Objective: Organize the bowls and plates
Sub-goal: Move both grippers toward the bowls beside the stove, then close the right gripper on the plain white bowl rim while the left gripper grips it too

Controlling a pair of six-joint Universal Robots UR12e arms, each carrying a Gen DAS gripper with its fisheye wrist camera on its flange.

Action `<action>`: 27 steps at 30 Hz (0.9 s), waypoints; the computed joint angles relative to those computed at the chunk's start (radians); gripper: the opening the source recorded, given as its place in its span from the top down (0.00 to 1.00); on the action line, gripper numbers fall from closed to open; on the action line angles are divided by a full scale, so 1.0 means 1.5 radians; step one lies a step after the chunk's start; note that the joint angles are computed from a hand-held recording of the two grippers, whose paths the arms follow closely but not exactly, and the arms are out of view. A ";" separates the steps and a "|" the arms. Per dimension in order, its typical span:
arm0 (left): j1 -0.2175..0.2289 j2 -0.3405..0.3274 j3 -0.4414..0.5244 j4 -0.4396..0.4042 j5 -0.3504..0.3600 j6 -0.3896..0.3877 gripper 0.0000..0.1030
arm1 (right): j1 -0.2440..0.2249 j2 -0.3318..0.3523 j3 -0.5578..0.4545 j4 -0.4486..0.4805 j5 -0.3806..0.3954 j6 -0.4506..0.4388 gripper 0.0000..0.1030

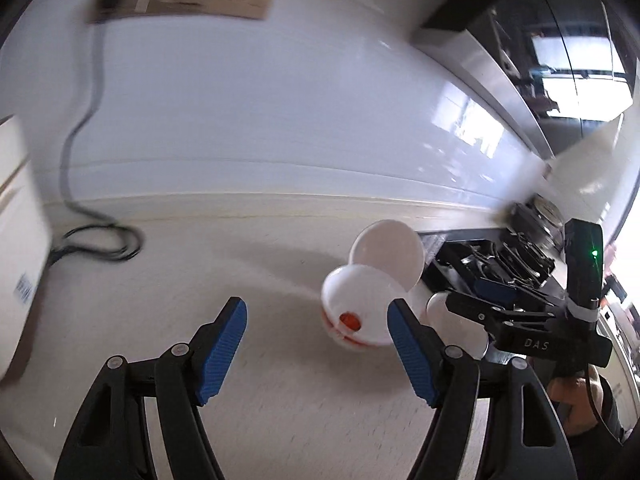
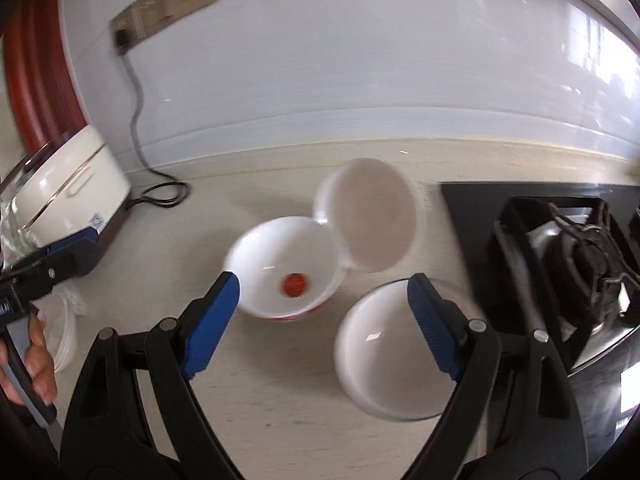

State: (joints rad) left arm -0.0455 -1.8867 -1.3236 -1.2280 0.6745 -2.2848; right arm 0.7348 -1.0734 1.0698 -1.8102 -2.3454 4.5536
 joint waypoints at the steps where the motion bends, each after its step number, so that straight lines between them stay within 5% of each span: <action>1: -0.009 -0.010 0.017 -0.016 0.005 0.010 0.29 | -0.004 -0.013 0.018 -0.005 0.004 0.007 0.15; 8: -0.085 -0.105 0.188 -0.218 0.089 0.149 0.29 | -0.043 -0.073 0.104 -0.042 0.094 0.012 0.15; 15: -0.140 -0.184 0.312 -0.340 0.184 0.182 0.31 | -0.078 -0.089 0.129 -0.060 0.169 -0.035 0.23; 20: -0.166 -0.204 0.328 -0.340 0.240 0.148 0.50 | -0.104 -0.085 0.131 -0.059 0.238 -0.072 0.54; 22: -0.171 -0.208 0.334 -0.339 0.250 0.135 0.51 | -0.112 -0.088 0.140 -0.070 0.264 -0.078 0.64; 25: -0.180 -0.209 0.329 -0.319 0.275 0.123 0.51 | -0.119 -0.088 0.144 -0.074 0.276 -0.088 0.68; 27: -0.186 -0.210 0.326 -0.309 0.289 0.118 0.64 | -0.122 -0.087 0.145 -0.078 0.286 -0.097 0.77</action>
